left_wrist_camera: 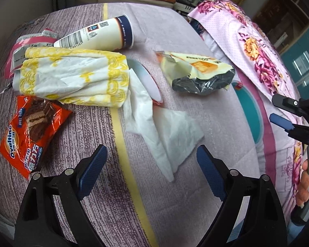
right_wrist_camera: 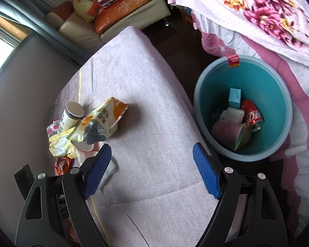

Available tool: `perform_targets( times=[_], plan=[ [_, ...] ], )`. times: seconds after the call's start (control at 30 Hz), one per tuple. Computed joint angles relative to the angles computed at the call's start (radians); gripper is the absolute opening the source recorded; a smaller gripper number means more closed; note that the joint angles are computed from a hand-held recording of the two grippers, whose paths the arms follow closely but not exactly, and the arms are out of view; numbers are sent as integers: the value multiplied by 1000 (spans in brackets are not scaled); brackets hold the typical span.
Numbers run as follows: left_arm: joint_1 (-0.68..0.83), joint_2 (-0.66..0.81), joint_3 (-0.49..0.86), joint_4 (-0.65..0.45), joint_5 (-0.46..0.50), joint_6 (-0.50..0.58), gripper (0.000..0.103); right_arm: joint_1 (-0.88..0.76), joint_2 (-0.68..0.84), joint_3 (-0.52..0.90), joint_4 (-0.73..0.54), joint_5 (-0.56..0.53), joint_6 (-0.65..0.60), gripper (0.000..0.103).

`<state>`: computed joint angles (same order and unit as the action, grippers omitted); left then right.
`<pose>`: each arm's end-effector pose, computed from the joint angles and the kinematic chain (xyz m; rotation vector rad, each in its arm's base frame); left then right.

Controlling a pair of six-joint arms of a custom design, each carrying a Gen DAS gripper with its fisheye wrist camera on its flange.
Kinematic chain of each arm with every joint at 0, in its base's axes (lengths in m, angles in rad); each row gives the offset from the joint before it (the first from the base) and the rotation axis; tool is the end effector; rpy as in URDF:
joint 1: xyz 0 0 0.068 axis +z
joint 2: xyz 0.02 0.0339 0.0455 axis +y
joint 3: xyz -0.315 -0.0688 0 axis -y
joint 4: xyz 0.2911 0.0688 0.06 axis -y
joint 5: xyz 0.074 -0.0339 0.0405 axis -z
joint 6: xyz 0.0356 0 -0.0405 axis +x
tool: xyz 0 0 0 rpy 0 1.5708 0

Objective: Collect trash
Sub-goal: 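Move both tools back to the trash on the table, then grasp the white tissue with the left tool while the right tool grasps the yellow chip bag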

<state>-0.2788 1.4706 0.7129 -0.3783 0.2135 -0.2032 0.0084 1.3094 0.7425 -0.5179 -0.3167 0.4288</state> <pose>0.2739 -0.0862 0.1718 0.1683 2.7340 -0.4293 0.2666 0.0133 0.2167 0.4556 2.6442 0.5621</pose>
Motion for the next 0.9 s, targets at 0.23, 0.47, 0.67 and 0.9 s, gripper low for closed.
perform_targets(
  times=[0.23,0.47,0.67,0.9],
  plan=[
    [51,12,3,28,31,35,89,64,121,96,34,11,5,77],
    [99,41,7,52,61,40,89,130,278,200,72,2,4,77],
    [123,60,10,53,84,44,89,174,386,256,113,-1,9,72],
    [105,69,15,55,78,45,89,193,438,268,126,-31,-13,26]
  ],
)
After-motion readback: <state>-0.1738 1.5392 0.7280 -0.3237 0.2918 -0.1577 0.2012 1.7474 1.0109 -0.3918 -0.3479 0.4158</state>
